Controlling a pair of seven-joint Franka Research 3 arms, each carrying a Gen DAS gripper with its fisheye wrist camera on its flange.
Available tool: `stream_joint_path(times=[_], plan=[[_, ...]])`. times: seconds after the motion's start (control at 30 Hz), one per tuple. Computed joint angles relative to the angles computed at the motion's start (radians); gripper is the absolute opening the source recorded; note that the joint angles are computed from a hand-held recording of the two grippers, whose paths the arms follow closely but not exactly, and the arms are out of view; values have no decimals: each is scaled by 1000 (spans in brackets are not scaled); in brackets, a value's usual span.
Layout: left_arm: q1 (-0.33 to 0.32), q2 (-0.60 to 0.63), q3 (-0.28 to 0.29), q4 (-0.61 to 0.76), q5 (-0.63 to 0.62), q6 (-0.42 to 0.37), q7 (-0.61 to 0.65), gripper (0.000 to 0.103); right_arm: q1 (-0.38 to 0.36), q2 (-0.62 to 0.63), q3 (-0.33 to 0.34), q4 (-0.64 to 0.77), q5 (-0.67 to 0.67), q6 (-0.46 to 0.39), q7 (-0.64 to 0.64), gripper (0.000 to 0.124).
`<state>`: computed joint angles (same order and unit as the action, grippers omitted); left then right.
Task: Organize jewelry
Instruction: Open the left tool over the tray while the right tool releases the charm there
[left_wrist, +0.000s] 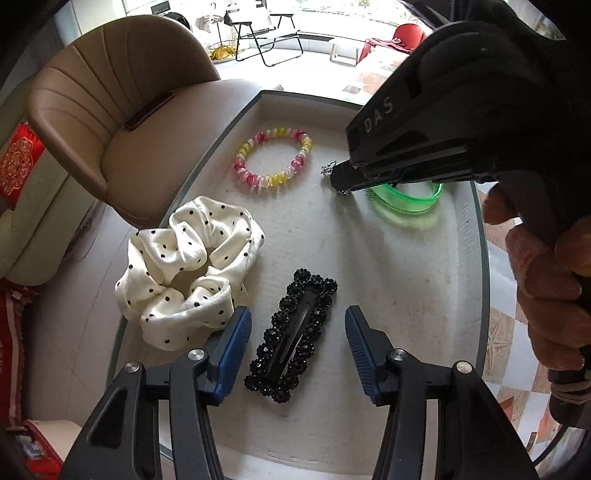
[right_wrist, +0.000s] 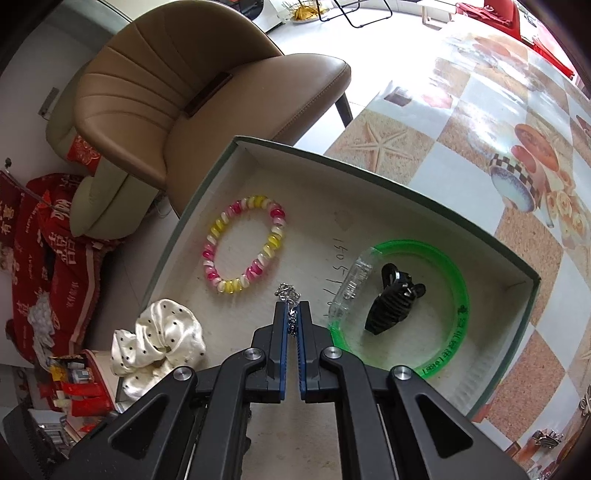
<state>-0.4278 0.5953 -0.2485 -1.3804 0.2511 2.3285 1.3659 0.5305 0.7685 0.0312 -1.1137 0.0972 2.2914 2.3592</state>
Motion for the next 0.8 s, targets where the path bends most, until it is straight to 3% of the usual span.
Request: stream_joint_path(times=[0.33,0.53,0.57,0.6,0.63,0.8], plan=[[-23,23,9,57,19,-52,-7,56,-15,7,11,19,25,-10,-18,7],[-27,35,14,83,24,-70,-1,57,-22,-42,13,-44,38,41,-32,28],[-29,36,15,88,25,-74,-3,71,-23,-53,14,-58,40,52,-33,29],[-28,33,16,85,26,-70,-6,92,-23,-67,13,-76,41,65,-31,30],[-31,25,20,75,34,-55,-17,95,-22,-82,12,-95,42,79,-29,31],[-35,15,16,75,45,-51,-14,96,-12,-185,-2,-227,23,149,11,41]])
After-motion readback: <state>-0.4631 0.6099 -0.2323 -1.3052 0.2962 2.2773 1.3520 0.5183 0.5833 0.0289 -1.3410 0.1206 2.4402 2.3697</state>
